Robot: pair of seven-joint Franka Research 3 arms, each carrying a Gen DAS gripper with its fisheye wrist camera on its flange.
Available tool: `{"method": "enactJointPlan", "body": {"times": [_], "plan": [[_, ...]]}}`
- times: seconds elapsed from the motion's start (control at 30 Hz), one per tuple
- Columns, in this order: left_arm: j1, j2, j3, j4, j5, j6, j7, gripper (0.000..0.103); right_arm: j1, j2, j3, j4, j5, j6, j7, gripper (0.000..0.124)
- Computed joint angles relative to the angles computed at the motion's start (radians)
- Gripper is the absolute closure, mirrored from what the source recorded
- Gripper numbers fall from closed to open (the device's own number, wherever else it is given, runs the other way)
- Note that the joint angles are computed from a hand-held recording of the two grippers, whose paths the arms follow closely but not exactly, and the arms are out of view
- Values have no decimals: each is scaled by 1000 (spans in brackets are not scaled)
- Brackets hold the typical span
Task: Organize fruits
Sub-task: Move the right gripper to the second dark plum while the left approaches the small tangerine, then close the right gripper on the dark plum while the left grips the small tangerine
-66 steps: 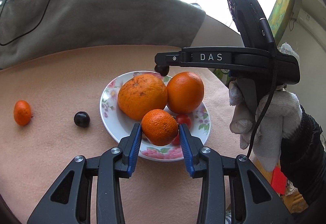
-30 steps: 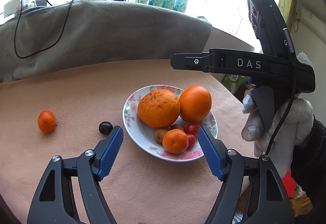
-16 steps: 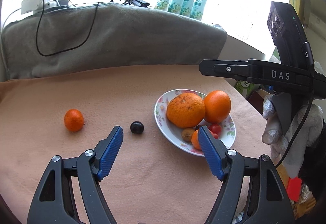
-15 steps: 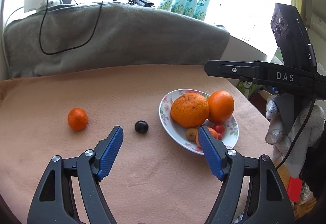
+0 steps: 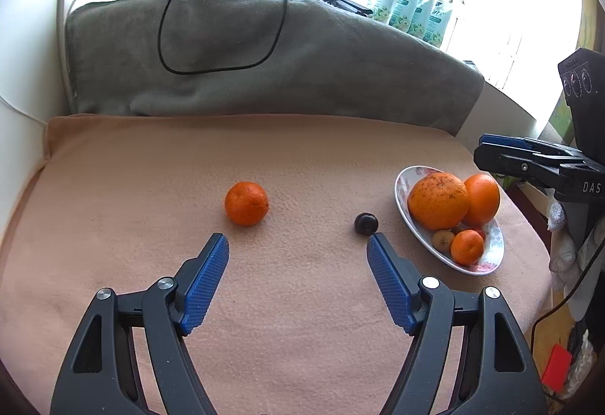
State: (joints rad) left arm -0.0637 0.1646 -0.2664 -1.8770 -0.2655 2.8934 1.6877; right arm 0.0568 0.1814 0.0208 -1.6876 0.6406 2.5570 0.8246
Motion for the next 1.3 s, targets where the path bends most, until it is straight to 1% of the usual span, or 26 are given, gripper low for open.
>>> {"method": "enactJointPlan", "body": {"times": [0.23,0.33,0.43,0.47,0.53,0.57,0.67,0.77,1.03,1.13,1.3], "plan": [[25,31,-6,31,-26,-16,13,27,23,24,8,37,-85,-62,-62,40],[40,44,-16,46,-56,-24,30,28,34,51,7,72,-139,-107,-58,54],[49,62,-22,68,-69,-37,42,28,41,82,8,109,-176,-156,-55,61],[52,68,-23,75,-71,-42,44,28,44,91,7,119,-193,-166,-50,66],[56,82,-25,92,-74,-54,47,33,48,118,6,152,-221,-201,-37,74],[59,89,-27,100,-79,-61,50,34,49,133,6,172,-231,-220,-30,76],[67,108,-33,120,-89,-77,55,35,55,172,7,223,-265,-262,-19,78],[70,124,-35,137,-89,-90,52,41,65,207,7,274,-309,-305,-16,85],[77,158,-37,177,-72,-108,38,42,99,297,-5,399,-425,-394,0,87],[77,172,-35,196,-60,-116,30,42,106,325,-8,435,-452,-416,9,91],[83,197,-42,228,-54,-136,27,42,118,364,-13,485,-487,-439,27,91]]}}
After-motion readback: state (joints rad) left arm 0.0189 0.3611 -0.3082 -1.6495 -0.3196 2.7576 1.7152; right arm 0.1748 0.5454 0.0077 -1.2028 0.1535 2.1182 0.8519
